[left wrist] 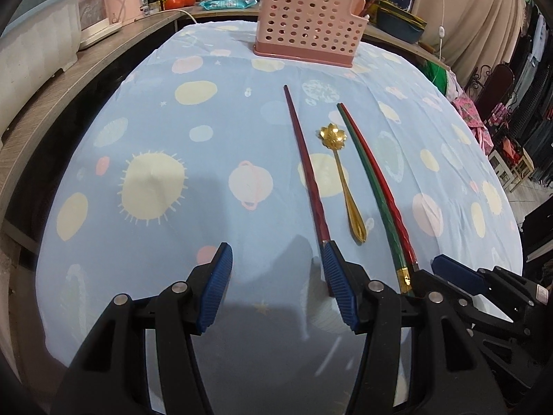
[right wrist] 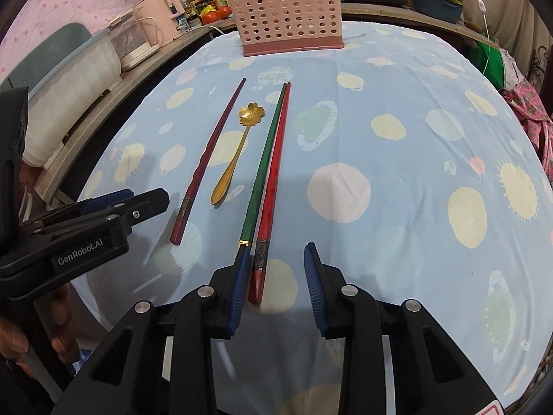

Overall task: Organize utensils
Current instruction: 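Move both tools back over the remaining chopsticks and gold spoon, then grasp a dark red chopstick with the left tool while the right tool grasps a red chopstick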

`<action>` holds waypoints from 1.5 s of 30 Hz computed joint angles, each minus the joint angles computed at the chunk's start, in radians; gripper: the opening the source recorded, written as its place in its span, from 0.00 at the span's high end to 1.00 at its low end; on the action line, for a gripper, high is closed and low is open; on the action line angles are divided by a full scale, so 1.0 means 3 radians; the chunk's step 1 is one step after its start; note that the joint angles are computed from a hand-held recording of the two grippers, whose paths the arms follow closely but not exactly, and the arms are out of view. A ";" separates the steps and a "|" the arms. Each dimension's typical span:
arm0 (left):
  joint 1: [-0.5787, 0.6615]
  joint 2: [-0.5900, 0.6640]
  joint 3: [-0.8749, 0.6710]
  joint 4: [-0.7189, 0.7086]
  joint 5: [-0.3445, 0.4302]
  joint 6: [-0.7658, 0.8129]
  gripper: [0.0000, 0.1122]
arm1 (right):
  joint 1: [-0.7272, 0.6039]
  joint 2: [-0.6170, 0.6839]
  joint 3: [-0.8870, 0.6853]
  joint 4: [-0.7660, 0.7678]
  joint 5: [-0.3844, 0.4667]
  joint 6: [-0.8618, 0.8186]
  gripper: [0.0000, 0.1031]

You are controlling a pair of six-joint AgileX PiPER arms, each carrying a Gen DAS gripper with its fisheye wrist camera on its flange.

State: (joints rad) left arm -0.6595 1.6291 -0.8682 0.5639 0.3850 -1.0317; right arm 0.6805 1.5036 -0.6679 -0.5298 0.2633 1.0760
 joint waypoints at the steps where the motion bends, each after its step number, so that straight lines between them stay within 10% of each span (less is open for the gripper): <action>1: -0.0006 0.0002 0.0002 -0.0005 -0.0005 0.0008 0.53 | 0.0003 0.0000 0.0002 -0.0015 0.0002 0.0015 0.71; 29: -0.0100 0.0138 -0.0043 -0.0094 -0.0063 0.0111 0.48 | 0.0221 0.0105 -0.0036 -0.0740 0.0238 0.0689 0.77; 45: -0.0004 0.0094 0.0040 -0.0519 -0.0263 0.0563 0.93 | 0.0164 0.0042 0.0025 -0.0671 0.0182 0.0646 0.92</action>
